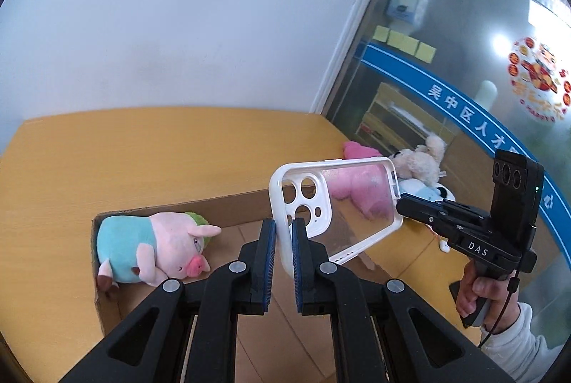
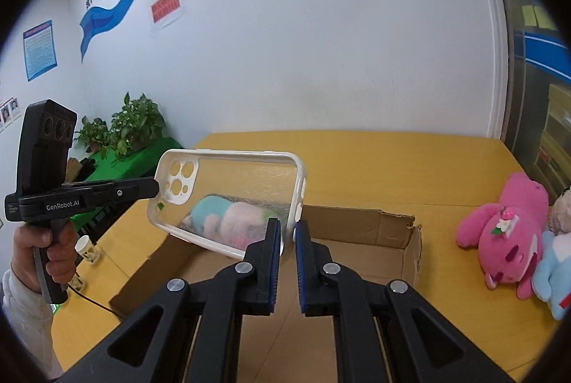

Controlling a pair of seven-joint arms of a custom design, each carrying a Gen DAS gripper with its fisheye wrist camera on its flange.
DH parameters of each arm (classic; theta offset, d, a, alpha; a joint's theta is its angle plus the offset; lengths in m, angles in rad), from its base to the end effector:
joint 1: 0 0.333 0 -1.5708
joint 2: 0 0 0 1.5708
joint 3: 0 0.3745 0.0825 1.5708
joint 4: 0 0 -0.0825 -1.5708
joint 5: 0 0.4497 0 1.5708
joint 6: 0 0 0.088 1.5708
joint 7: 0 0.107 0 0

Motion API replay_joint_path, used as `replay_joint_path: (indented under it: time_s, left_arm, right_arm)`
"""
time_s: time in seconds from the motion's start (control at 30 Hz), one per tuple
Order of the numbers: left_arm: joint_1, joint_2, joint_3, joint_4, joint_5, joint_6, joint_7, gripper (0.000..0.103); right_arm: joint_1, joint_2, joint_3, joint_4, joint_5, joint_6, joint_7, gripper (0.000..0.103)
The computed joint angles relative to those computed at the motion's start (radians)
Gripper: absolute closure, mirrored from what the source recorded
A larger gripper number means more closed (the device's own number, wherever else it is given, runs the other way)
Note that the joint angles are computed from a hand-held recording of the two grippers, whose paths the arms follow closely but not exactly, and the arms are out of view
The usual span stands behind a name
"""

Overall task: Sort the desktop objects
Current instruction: 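Carry the phone case over the box and open the left gripper, then withdraw the open left gripper from the box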

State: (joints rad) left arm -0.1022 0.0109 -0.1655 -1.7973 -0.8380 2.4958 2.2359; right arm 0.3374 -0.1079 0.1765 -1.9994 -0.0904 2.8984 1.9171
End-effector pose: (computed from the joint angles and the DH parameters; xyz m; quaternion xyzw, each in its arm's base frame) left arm 0.6556 -0.1747 0.6524 -0.4820 0.7462 -0.4542 0.0676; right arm 0.5453 0.3205 0.6665 -0.6925 0.5363 -0.2040 0.4372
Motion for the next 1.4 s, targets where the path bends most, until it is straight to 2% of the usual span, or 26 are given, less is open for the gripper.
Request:
replay_joint_path:
  time_s: [0.23, 0.47, 0.7, 0.8, 0.93, 1.0, 1.13, 1.2, 1.27, 1.37, 1.4]
  left_arm:
    - [0.038, 0.234, -0.040, 0.197, 0.146, -0.073, -0.152, 0.097]
    - [0.038, 0.436, -0.075, 0.385, 0.352, -0.154, -0.332, 0.098]
    - [-0.028, 0.607, -0.058, 0.604, 0.628, -0.332, -0.550, 0.098]
    - [-0.065, 0.632, -0.043, 0.644, 0.746, -0.364, -0.604, 0.098]
    - [-0.087, 0.656, -0.042, 0.694, 0.827, -0.414, -0.646, 0.095]
    - [-0.086, 0.648, -0.048, 0.679, 0.841, -0.398, -0.652, 0.095]
    - [-0.041, 0.576, -0.079, 0.566, 0.790, -0.328, -0.653, 0.094]
    - [-0.032, 0.490, -0.072, 0.449, 0.796, -0.225, -0.661, 0.089]
    - [-0.021, 0.388, -0.069, 0.319, 0.809, -0.102, -0.654, 0.071]
    - [0.005, 0.262, -0.077, 0.175, 0.785, 0.048, -0.623, 0.058]
    - [0.012, 0.211, -0.078, 0.125, 0.773, 0.095, -0.609, 0.056]
  right_arm:
    - [0.019, 0.182, -0.057, 0.149, 0.163, -0.100, -0.136, 0.093]
    - [0.018, 0.327, -0.092, 0.264, 0.237, -0.221, -0.186, 0.092]
    - [-0.010, 0.418, -0.096, 0.330, 0.334, -0.338, -0.222, 0.092]
    - [0.001, 0.450, -0.106, 0.356, 0.323, -0.383, -0.207, 0.092]
    - [0.008, 0.482, -0.111, 0.383, 0.316, -0.427, -0.185, 0.092]
    - [0.020, 0.481, -0.119, 0.376, 0.293, -0.412, -0.173, 0.093]
    - [0.034, 0.477, -0.128, 0.385, 0.247, -0.447, -0.157, 0.091]
    - [0.033, 0.445, -0.123, 0.354, 0.249, -0.420, -0.158, 0.083]
    - [0.043, 0.379, -0.125, 0.287, 0.231, -0.342, -0.145, 0.059]
    - [0.073, 0.258, -0.134, 0.176, 0.130, -0.222, -0.087, 0.037]
    - [0.082, 0.216, -0.134, 0.140, 0.083, -0.190, -0.054, 0.034]
